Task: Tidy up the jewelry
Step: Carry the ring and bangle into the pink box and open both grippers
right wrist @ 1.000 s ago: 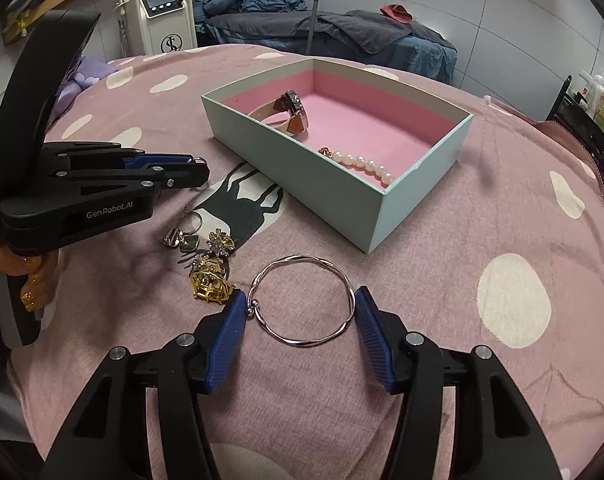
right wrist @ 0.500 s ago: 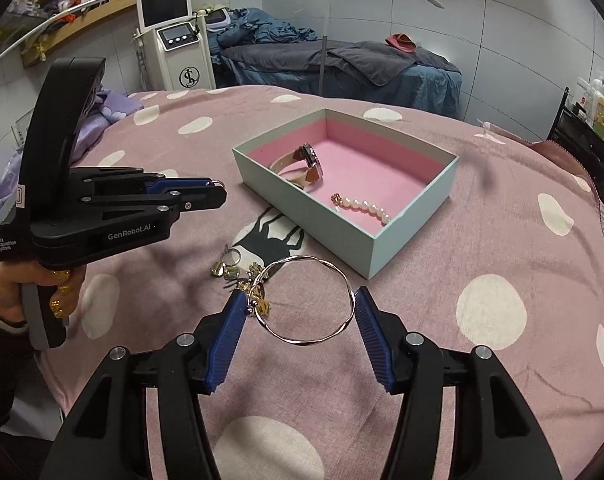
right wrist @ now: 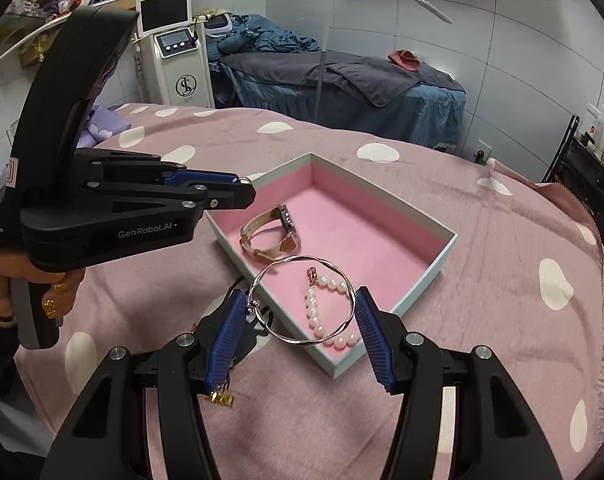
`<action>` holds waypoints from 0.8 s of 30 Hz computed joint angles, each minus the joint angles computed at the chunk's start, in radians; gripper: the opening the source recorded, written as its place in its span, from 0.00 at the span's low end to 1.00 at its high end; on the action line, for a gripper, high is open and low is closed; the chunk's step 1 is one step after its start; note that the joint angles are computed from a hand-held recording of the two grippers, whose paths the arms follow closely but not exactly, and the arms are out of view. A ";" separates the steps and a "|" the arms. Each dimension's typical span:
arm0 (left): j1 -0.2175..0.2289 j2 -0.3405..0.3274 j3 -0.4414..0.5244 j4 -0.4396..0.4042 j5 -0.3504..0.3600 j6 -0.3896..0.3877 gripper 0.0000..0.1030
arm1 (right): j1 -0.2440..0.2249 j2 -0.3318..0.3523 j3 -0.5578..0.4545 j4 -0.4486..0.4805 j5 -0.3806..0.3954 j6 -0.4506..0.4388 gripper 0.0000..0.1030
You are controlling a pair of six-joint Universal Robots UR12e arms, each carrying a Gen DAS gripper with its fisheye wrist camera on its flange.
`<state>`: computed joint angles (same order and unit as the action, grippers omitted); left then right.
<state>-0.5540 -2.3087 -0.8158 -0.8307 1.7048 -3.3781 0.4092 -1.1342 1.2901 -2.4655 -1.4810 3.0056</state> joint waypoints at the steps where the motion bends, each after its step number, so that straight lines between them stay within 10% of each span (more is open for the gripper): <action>1: 0.001 -0.022 0.040 -0.025 0.009 0.008 0.16 | 0.000 0.012 -0.019 0.013 -0.006 -0.001 0.53; 10: 0.027 -0.217 0.399 -0.302 -0.053 -0.047 0.16 | 0.001 0.094 -0.137 0.095 -0.012 -0.022 0.53; 24: 0.033 -0.309 0.548 -0.463 -0.080 -0.048 0.16 | 0.002 0.139 -0.177 0.163 -0.031 -0.020 0.53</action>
<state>-0.5214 -2.6179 -0.2680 -1.2939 1.6252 -3.4263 0.4111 -0.9956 1.1133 -2.3022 -1.5124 2.9851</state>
